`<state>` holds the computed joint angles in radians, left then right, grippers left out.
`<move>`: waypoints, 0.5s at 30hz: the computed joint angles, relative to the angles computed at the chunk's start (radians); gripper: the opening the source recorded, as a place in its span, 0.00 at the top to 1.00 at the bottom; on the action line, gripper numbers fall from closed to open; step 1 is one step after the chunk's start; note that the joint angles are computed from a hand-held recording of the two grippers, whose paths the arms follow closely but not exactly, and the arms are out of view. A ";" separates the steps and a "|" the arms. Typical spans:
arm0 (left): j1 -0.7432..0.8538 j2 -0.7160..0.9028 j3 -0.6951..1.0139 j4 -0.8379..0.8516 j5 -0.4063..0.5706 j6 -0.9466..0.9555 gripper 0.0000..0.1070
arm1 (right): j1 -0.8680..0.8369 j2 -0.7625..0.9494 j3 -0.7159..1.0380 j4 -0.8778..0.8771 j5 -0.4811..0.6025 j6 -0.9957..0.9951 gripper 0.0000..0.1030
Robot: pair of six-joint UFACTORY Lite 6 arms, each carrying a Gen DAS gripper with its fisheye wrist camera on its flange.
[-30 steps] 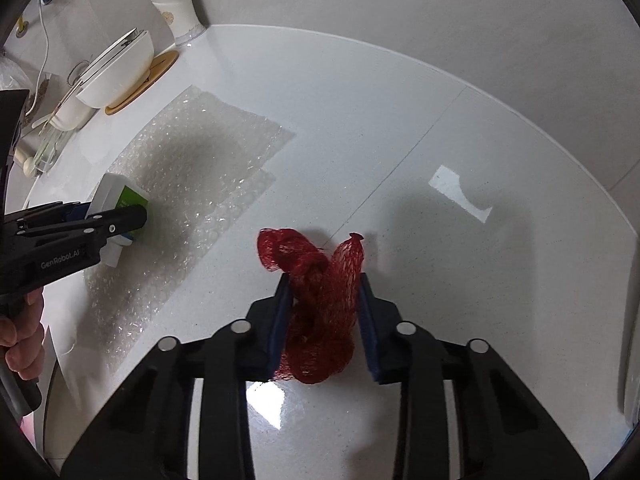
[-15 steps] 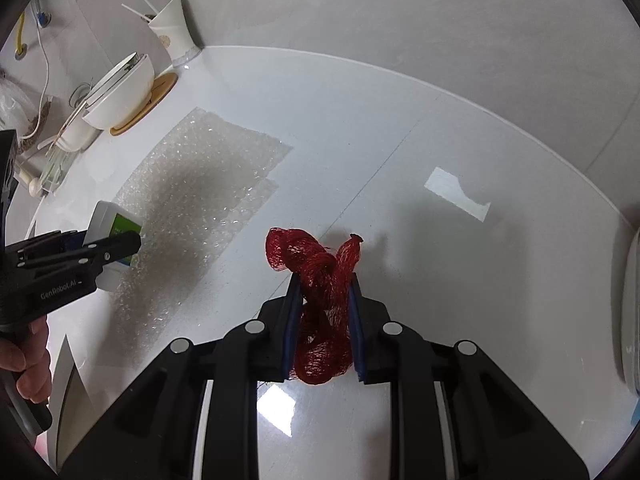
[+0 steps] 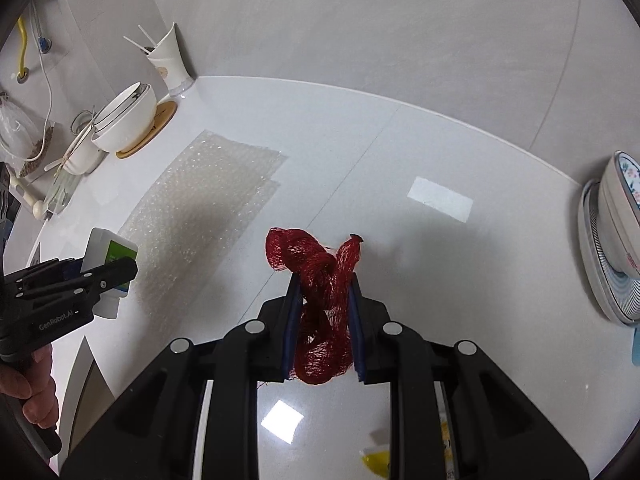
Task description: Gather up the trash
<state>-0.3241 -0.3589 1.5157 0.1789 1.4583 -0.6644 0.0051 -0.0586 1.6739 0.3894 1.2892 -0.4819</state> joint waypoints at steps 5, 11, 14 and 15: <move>-0.125 -0.052 0.001 0.045 0.064 -0.094 0.62 | -0.028 -0.106 -0.071 0.019 0.024 -0.010 0.80; -0.287 -0.111 0.011 0.114 0.162 -0.220 0.62 | -0.026 -0.220 -0.132 0.014 0.056 0.005 0.80; -0.360 -0.148 0.001 0.136 0.204 -0.278 0.62 | -0.018 -0.273 -0.152 0.000 0.078 0.016 0.81; -0.395 -0.158 0.000 0.147 0.220 -0.303 0.62 | -0.019 -0.287 -0.158 -0.001 0.084 0.017 0.81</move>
